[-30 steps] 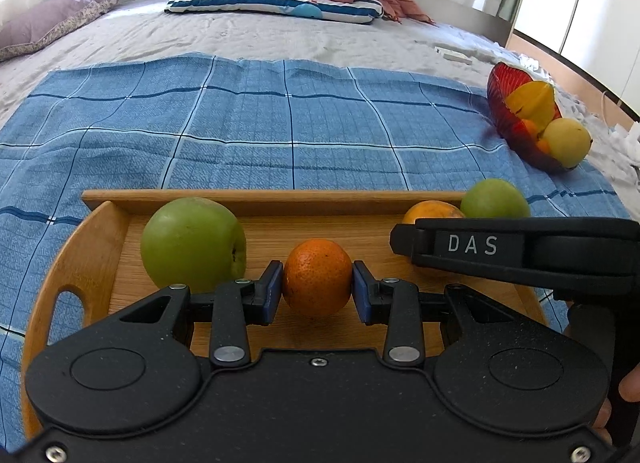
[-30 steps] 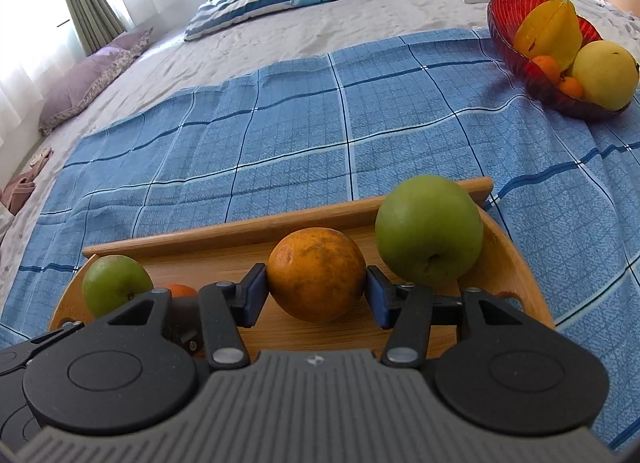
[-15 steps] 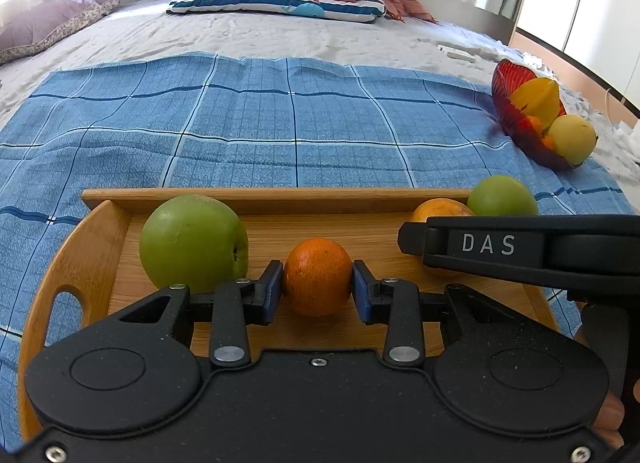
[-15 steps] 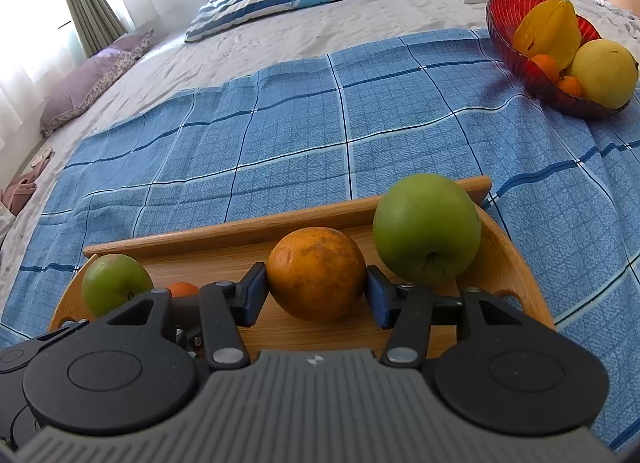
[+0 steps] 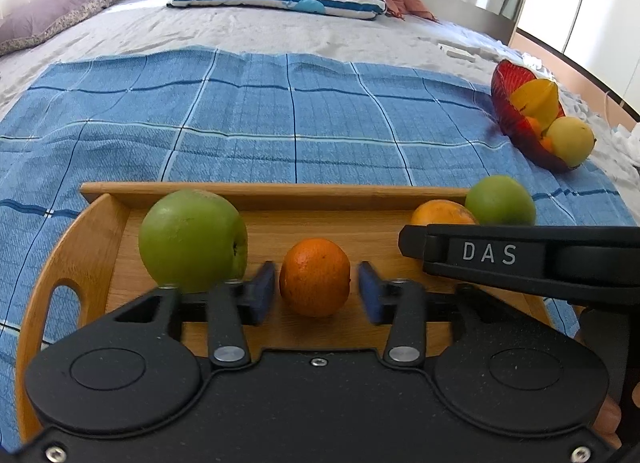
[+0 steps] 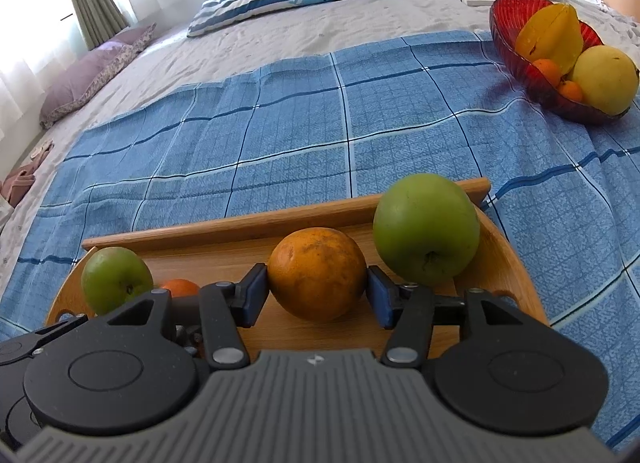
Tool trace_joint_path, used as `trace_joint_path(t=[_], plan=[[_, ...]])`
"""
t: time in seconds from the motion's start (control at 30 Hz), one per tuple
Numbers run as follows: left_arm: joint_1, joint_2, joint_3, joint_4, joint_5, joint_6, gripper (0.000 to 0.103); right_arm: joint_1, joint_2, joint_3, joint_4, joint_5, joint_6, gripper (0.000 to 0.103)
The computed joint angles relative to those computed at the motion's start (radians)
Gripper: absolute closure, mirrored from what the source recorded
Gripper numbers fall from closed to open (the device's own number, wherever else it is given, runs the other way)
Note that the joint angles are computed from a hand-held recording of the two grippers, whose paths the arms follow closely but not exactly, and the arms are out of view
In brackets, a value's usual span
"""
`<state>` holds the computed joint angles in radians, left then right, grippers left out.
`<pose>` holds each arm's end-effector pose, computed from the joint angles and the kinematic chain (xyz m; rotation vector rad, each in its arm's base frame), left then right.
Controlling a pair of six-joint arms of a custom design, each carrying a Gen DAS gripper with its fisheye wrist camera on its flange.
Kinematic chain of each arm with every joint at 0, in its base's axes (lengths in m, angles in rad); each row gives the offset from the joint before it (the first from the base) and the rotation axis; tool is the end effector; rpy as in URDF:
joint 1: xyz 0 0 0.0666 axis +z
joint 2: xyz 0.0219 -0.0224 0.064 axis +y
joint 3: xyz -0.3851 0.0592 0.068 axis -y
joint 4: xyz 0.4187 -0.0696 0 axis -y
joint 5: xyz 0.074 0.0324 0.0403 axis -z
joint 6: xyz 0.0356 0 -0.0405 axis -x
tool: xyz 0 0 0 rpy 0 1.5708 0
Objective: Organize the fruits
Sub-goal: 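Open the left tool to drop the tangerine while the right tool opens, releasing the orange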
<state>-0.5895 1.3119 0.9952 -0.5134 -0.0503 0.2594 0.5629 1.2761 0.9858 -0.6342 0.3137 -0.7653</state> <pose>0.3837 -0.2550 0.3089 0.3753 2.3972 -0.3323 0.3791 0.2258 0.3128 0.3750 2.4143 0.1997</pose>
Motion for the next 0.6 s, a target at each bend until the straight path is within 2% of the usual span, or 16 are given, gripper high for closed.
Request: trace_joint_path(t=[0.07, 0.23, 0.3, 0.43, 0.5, 0.6], plan=[[-0.001, -0.004, -0.002, -0.004, 0.005, -0.004, 0.053, 0.002, -0.002, 0.002, -0.007, -0.007, 0.012, 0.032], [-0.01, -0.028, -0.014, -0.008, -0.008, -0.009, 0.044, 0.003, -0.018, -0.004, -0.016, -0.025, 0.012, 0.028], [-0.011, -0.038, -0.018, -0.013, -0.007, -0.014, 0.034, 0.006, -0.028, -0.009, -0.015, -0.027, 0.009, 0.026], [-0.018, -0.065, -0.036, -0.019, -0.021, -0.03, 0.03, 0.013, -0.046, -0.017, -0.019, -0.031, 0.005, 0.02], [-0.018, -0.079, -0.046, -0.023, -0.016, -0.033, 0.02, 0.021, -0.057, -0.021, -0.026, -0.025, 0.006, 0.016], [-0.023, -0.111, -0.072, -0.021, -0.022, -0.041, 0.016, 0.034, -0.082, -0.038, -0.019, -0.023, 0.016, 0.012]])
